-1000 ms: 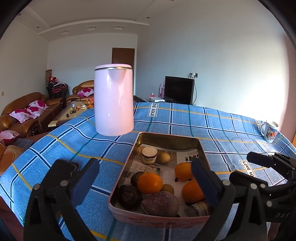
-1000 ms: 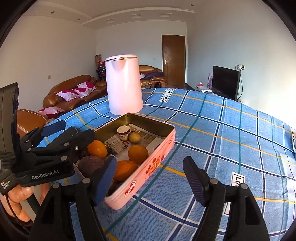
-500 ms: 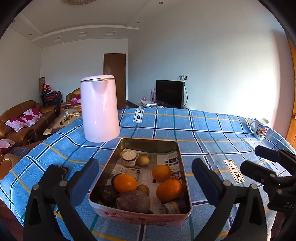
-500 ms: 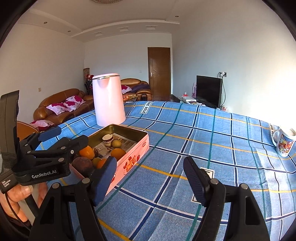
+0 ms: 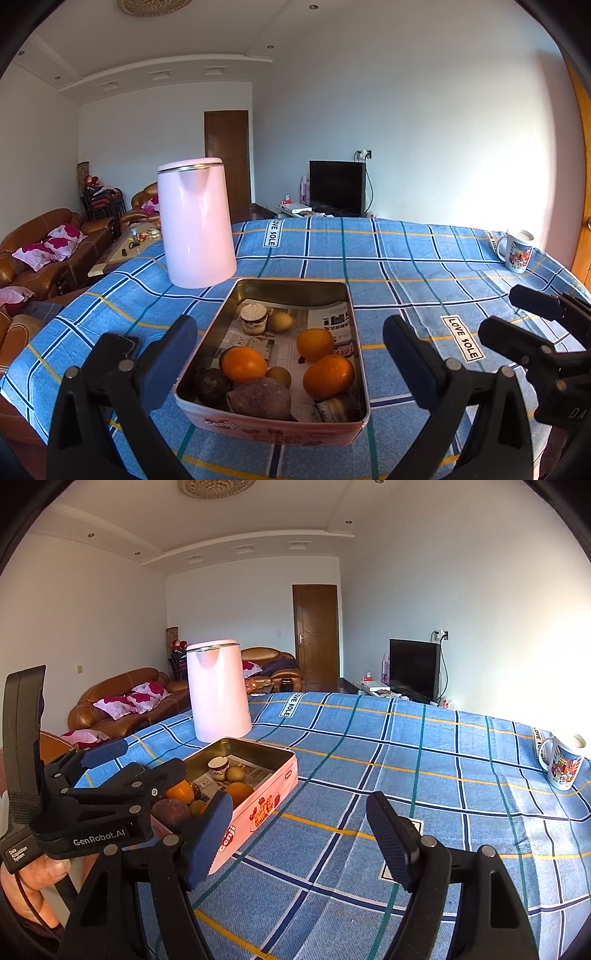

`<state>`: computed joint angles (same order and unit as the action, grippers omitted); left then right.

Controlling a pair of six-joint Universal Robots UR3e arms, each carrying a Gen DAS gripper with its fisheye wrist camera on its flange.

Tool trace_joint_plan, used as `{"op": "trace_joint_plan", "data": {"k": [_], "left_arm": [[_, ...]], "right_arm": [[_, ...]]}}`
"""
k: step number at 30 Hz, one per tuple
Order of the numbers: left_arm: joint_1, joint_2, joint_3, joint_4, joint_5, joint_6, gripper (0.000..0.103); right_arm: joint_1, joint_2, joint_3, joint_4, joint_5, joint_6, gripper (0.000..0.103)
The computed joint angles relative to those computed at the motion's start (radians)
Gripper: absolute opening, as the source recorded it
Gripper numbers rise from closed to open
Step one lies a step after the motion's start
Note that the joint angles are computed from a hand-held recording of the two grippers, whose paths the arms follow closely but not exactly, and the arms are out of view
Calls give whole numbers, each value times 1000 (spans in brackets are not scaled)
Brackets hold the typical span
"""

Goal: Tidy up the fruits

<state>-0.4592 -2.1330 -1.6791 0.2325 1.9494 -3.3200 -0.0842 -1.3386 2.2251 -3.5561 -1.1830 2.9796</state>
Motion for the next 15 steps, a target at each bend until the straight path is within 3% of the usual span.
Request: {"op": "trace_joint_plan", "data": {"k": [15], "left_arm": [[-21,-5,31,-52,11,-3,103]], "right_arm": [[-12,-2,19,-25,15,9,76]]}}
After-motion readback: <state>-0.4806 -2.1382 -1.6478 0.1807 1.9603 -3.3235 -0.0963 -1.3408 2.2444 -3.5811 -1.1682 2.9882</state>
